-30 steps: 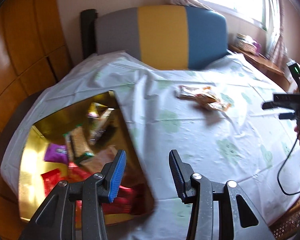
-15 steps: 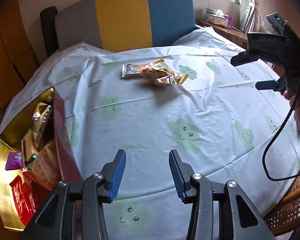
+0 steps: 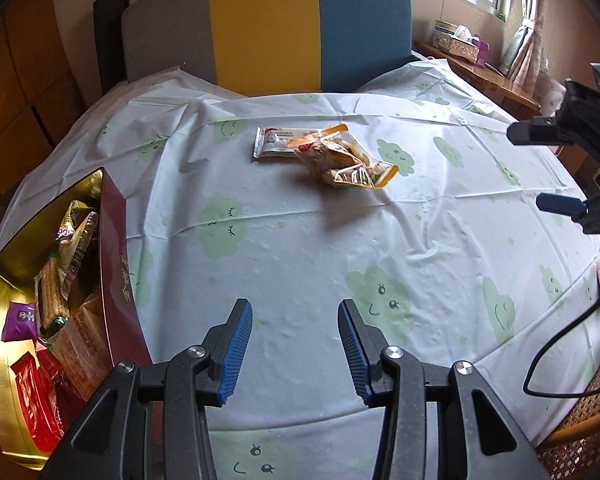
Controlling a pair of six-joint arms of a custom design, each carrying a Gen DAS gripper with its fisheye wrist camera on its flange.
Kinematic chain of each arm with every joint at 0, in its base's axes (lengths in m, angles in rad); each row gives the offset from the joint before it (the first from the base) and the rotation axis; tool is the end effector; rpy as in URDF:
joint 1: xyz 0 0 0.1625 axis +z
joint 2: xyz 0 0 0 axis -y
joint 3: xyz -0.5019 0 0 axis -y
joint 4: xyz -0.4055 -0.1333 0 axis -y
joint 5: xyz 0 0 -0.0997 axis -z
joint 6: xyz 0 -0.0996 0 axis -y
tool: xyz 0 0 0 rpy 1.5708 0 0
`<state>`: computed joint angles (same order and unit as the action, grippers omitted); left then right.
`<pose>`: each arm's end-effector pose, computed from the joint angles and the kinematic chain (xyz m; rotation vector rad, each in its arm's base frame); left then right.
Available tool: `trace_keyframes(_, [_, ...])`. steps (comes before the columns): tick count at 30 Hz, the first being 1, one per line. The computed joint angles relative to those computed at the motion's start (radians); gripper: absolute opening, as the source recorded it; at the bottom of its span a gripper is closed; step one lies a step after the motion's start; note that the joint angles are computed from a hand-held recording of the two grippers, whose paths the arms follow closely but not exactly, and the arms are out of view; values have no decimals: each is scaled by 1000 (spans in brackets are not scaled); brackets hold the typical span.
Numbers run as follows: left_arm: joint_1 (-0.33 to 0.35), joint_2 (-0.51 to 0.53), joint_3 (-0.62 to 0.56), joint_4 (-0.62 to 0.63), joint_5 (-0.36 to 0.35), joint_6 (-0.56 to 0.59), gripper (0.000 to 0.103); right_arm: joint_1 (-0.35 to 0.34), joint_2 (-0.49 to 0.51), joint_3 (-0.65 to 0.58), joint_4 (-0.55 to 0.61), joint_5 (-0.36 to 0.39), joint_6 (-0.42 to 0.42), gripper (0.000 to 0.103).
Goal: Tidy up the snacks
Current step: 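Move both tools back from the tin toward the remaining snacks, then grasp the pumpkin-seed bag with the left tool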
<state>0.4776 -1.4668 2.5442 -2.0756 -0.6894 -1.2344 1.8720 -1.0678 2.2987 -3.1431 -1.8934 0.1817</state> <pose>-0.1642 -0.3216 0.1973 0.1494 2.2145 -0.6960 0.2463 -0.4499 0.1643 0.0905 -2.8525 0.5885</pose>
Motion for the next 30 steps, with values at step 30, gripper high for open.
trace_keyframes(30, [357,327,-237,-627,11,470,82,-14,-10,-8,23,32,-11,98])
